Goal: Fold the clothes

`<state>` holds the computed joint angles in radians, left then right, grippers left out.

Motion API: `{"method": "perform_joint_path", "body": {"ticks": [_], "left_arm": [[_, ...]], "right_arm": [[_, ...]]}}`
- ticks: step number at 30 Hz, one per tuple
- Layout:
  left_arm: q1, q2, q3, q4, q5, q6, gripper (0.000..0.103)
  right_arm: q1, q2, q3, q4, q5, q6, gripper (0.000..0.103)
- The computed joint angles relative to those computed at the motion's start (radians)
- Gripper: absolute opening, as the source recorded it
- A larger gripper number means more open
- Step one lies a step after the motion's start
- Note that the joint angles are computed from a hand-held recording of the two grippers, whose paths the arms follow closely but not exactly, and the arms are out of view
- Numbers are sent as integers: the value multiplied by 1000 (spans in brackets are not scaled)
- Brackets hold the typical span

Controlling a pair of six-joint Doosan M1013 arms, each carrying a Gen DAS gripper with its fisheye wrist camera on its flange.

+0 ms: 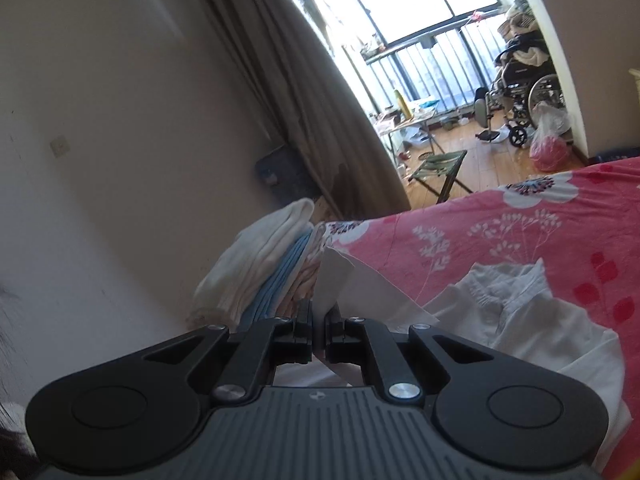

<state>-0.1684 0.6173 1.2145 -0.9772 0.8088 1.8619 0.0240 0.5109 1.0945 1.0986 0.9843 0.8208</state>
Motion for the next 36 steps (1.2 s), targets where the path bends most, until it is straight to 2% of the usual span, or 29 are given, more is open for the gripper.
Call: {"method": "perform_joint_path", "body": {"ticks": [8,13,16,17,18,19,20,24,30,36], "left_arm": [[27,-26,35,16,12,-20,43],[41,-43,58,45,4,-24,43],[47,-51,69,80,-3,-36,44],[50,-54,73,90,-3,-39,44],[52,-56,77,98,-3,-41,44],[53,-57,80,106,-4,-44,44],[55,-59,83,113,-3,-45,44],[54,-62,87,149,13,-46,44],[45,-68,82,173,23,-6,44],[36,-77,70,185,28,18,44]], "right_arm": [[51,-21,100,-49,12,-24,7],[95,-47,190,-87,-51,-79,7],[136,-54,241,-141,-111,-81,12],[152,-59,260,-178,-139,-63,26],[167,-63,277,-213,-163,-43,46],[177,-67,293,-233,-168,-35,51],[185,-72,307,-250,-171,-27,51],[188,-99,355,-208,-150,-55,52],[149,-136,396,-98,-77,-52,52],[121,-161,431,-74,-54,-2,52]]}}
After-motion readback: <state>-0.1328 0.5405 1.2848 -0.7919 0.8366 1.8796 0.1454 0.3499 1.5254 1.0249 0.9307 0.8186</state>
